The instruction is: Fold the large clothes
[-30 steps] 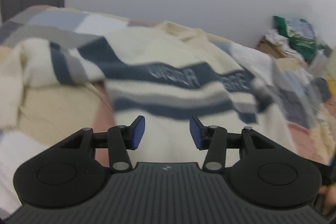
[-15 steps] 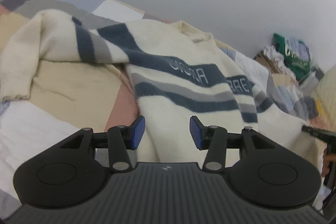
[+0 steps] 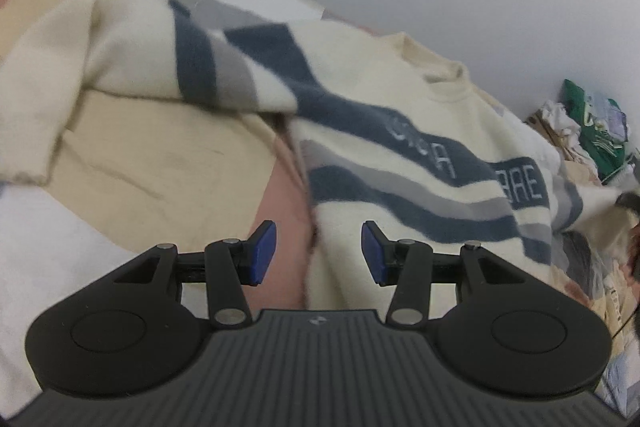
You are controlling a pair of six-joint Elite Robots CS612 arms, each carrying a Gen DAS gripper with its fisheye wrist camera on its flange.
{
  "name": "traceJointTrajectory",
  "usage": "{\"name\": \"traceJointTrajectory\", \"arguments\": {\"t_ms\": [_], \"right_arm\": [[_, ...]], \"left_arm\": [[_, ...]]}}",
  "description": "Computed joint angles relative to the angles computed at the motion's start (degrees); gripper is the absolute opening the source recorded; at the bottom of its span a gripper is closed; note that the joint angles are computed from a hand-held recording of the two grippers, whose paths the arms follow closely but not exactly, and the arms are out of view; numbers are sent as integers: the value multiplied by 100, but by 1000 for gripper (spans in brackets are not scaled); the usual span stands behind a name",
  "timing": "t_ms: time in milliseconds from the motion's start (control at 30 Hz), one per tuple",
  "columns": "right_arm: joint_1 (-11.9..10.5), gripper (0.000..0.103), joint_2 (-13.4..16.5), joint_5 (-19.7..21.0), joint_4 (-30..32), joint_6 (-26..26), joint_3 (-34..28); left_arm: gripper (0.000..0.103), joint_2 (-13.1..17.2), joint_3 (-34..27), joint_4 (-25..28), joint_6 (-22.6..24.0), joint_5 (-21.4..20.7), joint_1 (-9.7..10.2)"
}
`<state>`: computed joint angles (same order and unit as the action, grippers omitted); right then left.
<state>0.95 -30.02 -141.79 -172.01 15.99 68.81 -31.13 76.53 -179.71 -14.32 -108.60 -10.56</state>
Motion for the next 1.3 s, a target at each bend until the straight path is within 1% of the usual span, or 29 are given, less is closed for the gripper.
{"name": "traceJointTrajectory", "arguments": {"t_ms": [67, 100, 167, 233, 267, 367, 433, 500, 533, 567, 600, 633, 700, 767, 833, 900, 967, 1033, 1100, 1167, 1233, 1300], "right_arm": [[-43, 8, 185, 8, 338, 422, -178], [-66, 8, 285, 2, 373, 553, -229], [-94, 8, 445, 56, 357, 611, -312], [-90, 8, 548, 131, 203, 604, -333], [-97, 9, 577, 190, 89, 565, -330], [-89, 12, 551, 337, -281, 614, -217], [-82, 21, 434, 518, -406, 788, -40], [-39, 43, 283, 621, -481, 869, 179], [10, 47, 219, 588, -554, 801, 289], [51, 54, 167, 555, -638, 705, 383], [96, 55, 104, 546, -737, 652, 496], [139, 55, 5, 644, -806, 703, 649], [235, 55, -195, 890, -1009, 930, 965], [346, 55, -349, 1107, -1235, 1149, 1225], [483, 55, -509, 1392, -1343, 1485, 1479], [589, 55, -640, 1790, -1447, 1753, 1706], [707, 55, -729, 2280, -1734, 2136, 1946], [807, 55, -787, 2757, -1944, 2582, 2151], [881, 55, -821, 3269, -2065, 2955, 2314], [947, 55, -785, 3581, -2259, 3265, 2409], [989, 55, -751, 3806, -2300, 3567, 2489], [1018, 57, -704, 3955, -2271, 3940, 2548]], "left_arm": [[53, 90, -161, 140, 40, 113, -23], [53, 140, -242, 199, 49, 118, -26], [53, 225, -386, 331, 50, 119, -34], [53, 294, -508, 505, 17, 120, -43], [53, 326, -558, 557, -22, 53, -35], [53, 386, -652, 589, -100, -116, -21], [53, 389, -659, 577, -116, -232, -9], [53, 375, -625, 562, -149, -359, 1], [53, 363, -601, 556, -174, -432, 7], [53, 351, -576, 538, -218, -527, 18], [53, 332, -540, 515, -271, -625, 31], [53, 315, -508, 501, -346, -762, 51], [53, 279, -423, 387, -591, -1077, 94], [53, 212, -278, 216, -651, -1274, 113], [53, 98, -79, 89, -505, -1287, 101], [53, -21, 144, -21, -339, -1271, 88], [53, -116, 339, -126, -216, -1329, 89], [53, -202, 529, -208, -98, -1325, 67], [53, -241, 621, -126, -21, -1381, 59], [53, -267, 686, 15, 68, -1375, 42], [53, -303, 741, 196, 293, -1170, -17], [53, -328, 786, 281, 356, -1003, -46]]}}
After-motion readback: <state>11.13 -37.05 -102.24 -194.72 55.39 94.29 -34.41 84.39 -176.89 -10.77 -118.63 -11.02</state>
